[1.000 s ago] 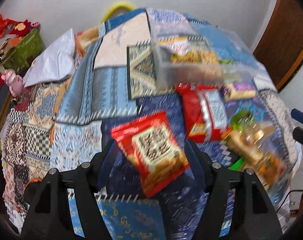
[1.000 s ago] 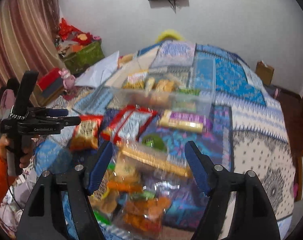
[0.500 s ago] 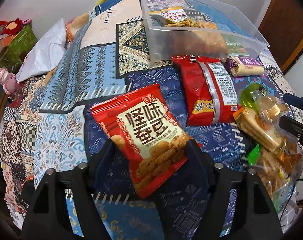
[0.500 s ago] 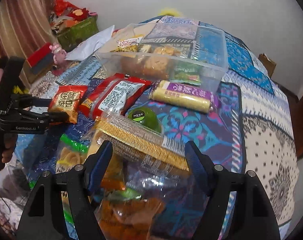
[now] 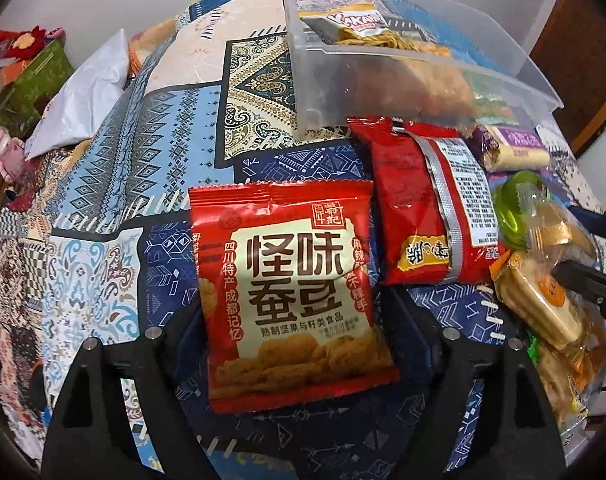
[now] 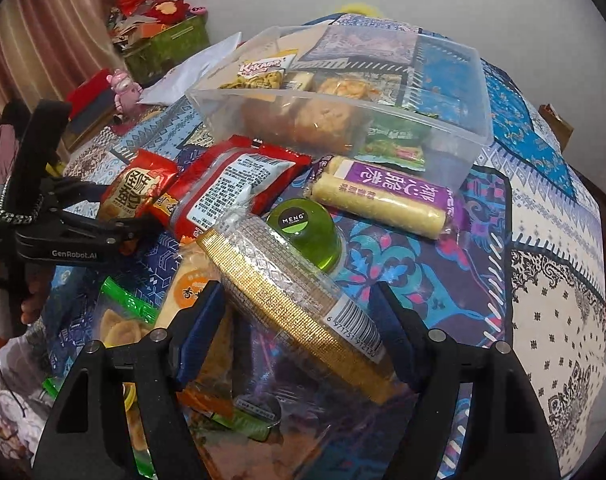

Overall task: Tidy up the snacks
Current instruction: 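Grasp the red bean bag with the left tool while the right grasps the wafer pack, then carry the red bag into the clear box with the left tool while the right drops the wafer pack in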

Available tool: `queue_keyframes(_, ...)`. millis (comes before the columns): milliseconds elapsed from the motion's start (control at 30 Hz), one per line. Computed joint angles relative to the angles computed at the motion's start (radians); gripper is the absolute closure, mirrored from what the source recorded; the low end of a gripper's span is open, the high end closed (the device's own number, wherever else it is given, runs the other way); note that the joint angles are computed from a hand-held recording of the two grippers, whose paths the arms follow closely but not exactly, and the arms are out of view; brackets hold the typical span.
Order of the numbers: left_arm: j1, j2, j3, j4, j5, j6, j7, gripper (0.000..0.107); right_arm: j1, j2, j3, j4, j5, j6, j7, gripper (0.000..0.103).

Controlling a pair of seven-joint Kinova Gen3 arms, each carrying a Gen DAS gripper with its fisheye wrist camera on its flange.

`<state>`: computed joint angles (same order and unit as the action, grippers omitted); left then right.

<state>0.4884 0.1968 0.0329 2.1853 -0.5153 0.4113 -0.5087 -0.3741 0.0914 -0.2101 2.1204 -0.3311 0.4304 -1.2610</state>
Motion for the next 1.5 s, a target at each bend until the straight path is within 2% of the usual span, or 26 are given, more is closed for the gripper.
queue_keyframes(67,-0.002,-0.006,-0.009,0.018,-0.006,-0.032,0.011,0.026,0.003,-0.003,-0.001,0.007,-0.011,-0.009,0.006,0.036)
queue_keyframes(133,0.017,-0.007,-0.032,0.030,-0.041,-0.053,0.049,0.031,0.009,-0.005,-0.002,0.015,-0.029,-0.015,0.016,0.039)
queue_keyframes(167,0.032,-0.008,-0.044,0.033,-0.067,-0.055,0.075,0.038,0.008,-0.008,-0.001,0.020,-0.029,-0.019,0.015,0.040)
queue_keyframes(333,0.051,-0.019,-0.047,0.045,-0.124,-0.049,0.134,0.043,0.024,-0.016,0.000,0.020,-0.078,0.004,0.055,0.049)
queue_keyframes(433,0.075,-0.038,-0.030,0.050,-0.166,-0.014,0.191,0.045,0.029,-0.024,0.006,0.014,-0.094,0.033,0.082,0.057)
queue_keyframes(567,0.063,-0.065,0.010,0.067,-0.201,0.007,0.241,0.046,0.022,-0.041,0.013,0.010,-0.082,0.068,0.093,0.064)
queue_keyframes(700,0.030,-0.101,0.056,0.083,-0.192,0.007,0.247,0.046,-0.003,-0.038,0.022,0.006,-0.032,0.072,0.075,0.064)
queue_keyframes(933,-0.014,-0.152,0.117,0.096,-0.180,0.009,0.250,0.046,0.001,0.042,0.010,-0.066,-0.011,0.129,0.110,0.053)
queue_keyframes(1100,-0.034,-0.172,0.152,0.099,-0.183,0.012,0.256,0.046,-0.056,0.093,0.009,-0.089,0.122,0.117,0.014,0.052)
queue_keyframes(1267,-0.042,-0.182,0.173,0.092,-0.197,0.029,0.277,0.046,-0.011,0.073,-0.014,-0.067,0.061,0.096,0.055,0.059)
queue_keyframes(1500,-0.053,-0.199,0.194,0.084,-0.216,0.044,0.305,0.046,0.000,-0.022,-0.015,-0.029,-0.017,0.090,0.125,0.067)
